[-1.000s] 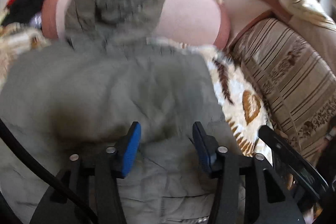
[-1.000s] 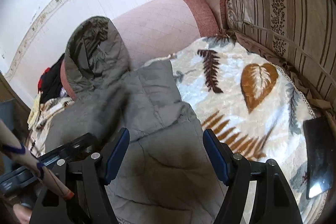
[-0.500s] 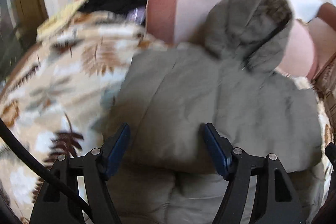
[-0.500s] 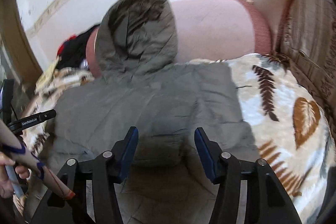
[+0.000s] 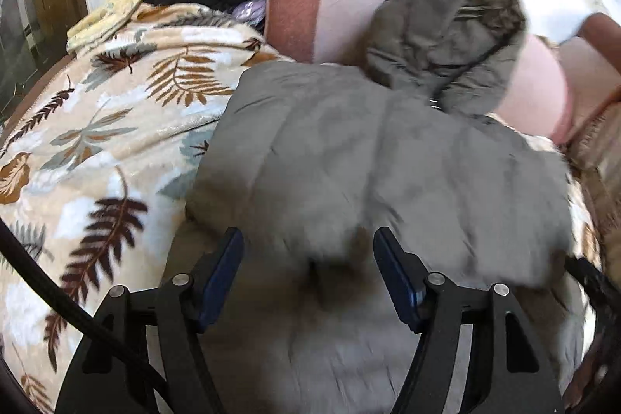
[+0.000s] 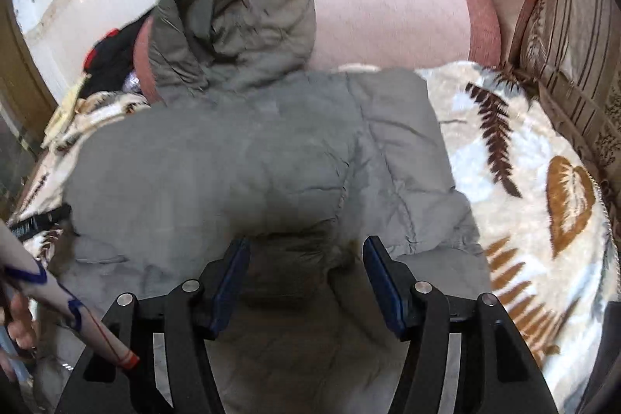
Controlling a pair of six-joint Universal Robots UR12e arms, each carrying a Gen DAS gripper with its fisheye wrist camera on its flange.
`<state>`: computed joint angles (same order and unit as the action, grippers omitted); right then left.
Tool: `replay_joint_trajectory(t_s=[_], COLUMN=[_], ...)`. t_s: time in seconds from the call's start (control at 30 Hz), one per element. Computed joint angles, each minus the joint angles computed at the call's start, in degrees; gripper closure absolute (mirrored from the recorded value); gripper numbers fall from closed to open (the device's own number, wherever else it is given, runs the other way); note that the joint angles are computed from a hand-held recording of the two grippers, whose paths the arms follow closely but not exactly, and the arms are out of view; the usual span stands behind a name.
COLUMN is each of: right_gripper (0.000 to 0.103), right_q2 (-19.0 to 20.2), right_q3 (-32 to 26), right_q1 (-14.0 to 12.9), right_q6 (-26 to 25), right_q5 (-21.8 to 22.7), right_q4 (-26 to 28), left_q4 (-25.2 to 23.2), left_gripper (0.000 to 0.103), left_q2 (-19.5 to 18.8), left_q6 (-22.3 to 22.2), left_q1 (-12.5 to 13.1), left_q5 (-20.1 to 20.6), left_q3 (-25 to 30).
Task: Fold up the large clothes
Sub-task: 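Fold the held sleeve across the jacket body with the left tool, release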
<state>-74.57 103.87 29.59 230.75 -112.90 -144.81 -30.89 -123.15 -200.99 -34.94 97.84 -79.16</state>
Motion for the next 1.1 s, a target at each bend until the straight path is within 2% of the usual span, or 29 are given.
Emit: replay_joint_trajectory(t_s=[0.13, 0.2, 0.27, 0.4, 0.5, 0.6, 0.67, 0.8, 0.93, 1.1], right_gripper=[0.037, 0.037, 0.037, 0.037, 0.037, 0.037, 0.037, 0.037, 0.037, 0.037], right_q2=[0.0, 0.3, 0.9, 1.6, 2.2, 2.0, 0.9, -1.9, -4.8, -8.2], right_q3=[-1.6, -2.2, -3.1, -4.1, -4.4, -3.7, -2.7, -0.9, 1.8, 4.9], right_q1=[1.8, 2.6, 3.3, 4.5, 4.6, 4.4, 4.7, 5.9, 5.6, 5.1], right_q6=[-2.6, -4.6, -5.8, -5.8, -4.3, -2.1, -1.1, 0.5, 4.0, 7.3], right_q5=[0.4, 2.4, 4.4, 7.0, 9.7, 13.2, 12.3, 6.9, 5.5, 3.8], right_q4=[0.0, -0.2, 0.8, 3.7, 6.4, 7.2, 5.4, 3.3, 1.6, 0.9], left_q4=[2.5, 2.1, 1.5, -1.8, -2.3, -3.3, -2.2, -0.2, 0.4, -1.2], left_gripper=[0.034, 0.034, 0.034, 0.034, 0.034, 0.034, 0.034, 0.034, 0.034, 0.034], left_q2=[3.3, 4.6, 5.1, 5.0, 5.1, 6.8, 8.5, 11.3, 14.0, 15.2], left_q6=[0.4, -0.9, -2.8, -6.8, -6.2, -7.9, -8.5, -8.5, -10.7, -9.2], left_q1=[-1.9, -3.2, -3.9, -4.7, -5.9, -5.4, -5.8, -7.3, -8.0, -9.6], left_q5=[2.4, 4.8, 5.4, 5.8, 9.1, 4.2, 3.9, 6.1, 1.8, -0.7], left_q3=[-5.3, -7.6, -9.1, -10.8, -11.0, -11.2, -11.7, -11.7, -10.9, -7.2])
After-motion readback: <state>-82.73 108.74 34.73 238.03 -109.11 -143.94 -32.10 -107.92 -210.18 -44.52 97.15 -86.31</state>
